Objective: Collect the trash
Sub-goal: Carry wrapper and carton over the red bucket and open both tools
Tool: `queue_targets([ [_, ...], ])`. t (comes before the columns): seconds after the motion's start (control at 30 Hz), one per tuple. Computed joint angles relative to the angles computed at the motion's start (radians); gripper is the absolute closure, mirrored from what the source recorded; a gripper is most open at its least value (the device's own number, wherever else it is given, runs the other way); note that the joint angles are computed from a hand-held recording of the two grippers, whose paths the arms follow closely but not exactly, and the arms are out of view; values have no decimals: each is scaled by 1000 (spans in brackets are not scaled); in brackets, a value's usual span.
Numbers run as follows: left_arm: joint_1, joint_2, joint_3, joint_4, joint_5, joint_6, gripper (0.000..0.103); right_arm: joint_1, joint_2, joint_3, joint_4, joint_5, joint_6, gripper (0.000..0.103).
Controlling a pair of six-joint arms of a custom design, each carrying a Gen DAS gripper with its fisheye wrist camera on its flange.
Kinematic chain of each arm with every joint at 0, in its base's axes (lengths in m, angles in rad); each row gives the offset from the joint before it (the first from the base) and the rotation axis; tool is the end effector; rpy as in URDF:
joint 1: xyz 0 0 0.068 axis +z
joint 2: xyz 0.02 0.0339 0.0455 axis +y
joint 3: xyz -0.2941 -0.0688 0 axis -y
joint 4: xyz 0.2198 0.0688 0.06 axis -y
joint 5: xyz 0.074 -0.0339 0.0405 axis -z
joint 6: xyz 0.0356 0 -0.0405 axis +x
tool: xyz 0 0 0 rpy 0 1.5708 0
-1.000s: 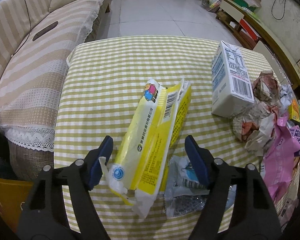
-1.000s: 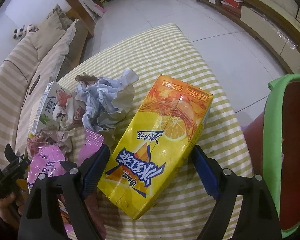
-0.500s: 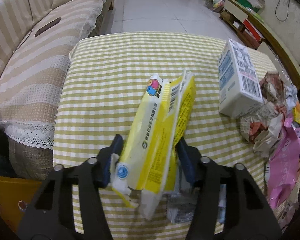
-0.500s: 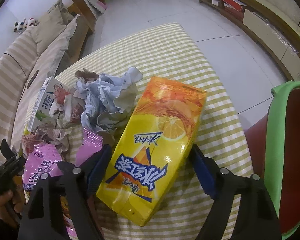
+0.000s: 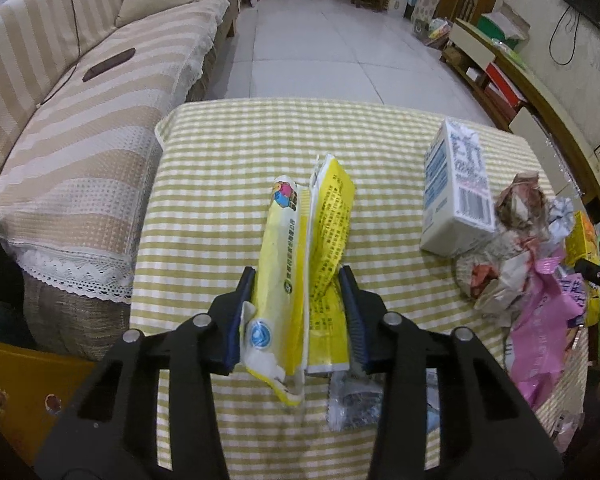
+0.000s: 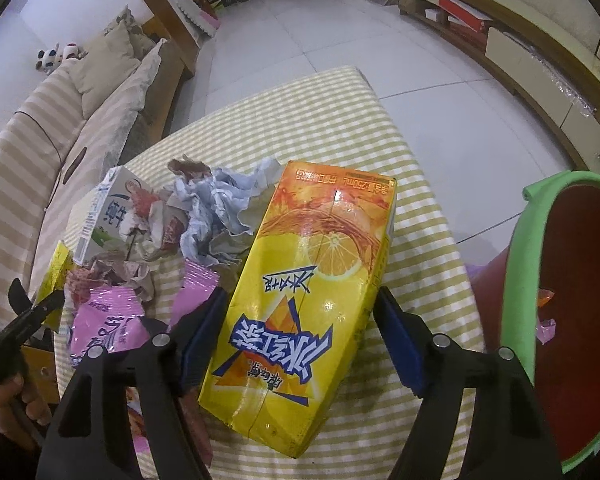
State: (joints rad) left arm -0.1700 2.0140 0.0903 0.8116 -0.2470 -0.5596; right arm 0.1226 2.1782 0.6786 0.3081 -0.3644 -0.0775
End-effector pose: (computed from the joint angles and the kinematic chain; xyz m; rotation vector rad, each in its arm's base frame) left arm 0.1735 -0.0209 0.0549 -0.5831 2.5620 0.0858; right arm 0.2992 0.0497 0.0404 -0.3684 2.7039 0.5141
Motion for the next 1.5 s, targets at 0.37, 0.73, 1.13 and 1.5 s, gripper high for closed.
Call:
queue_targets([
  [0.37,-182,-357,-48,-293,-90,-196,65,-30,-163,-102,-17,-54,-27,31],
  [0.73,-637,-747,113,-974,-298,-622,65,-176,-379,-197,-141,-167,-151,32],
  [1.13,-832,-588,411,-1083,-356,-649,65,-457,-532,-192,-361,-355,-412,32],
  [1.5,-839,-295,714,-946,-273,-435,65,-708,-403,-15,-520,-401,-573,32],
])
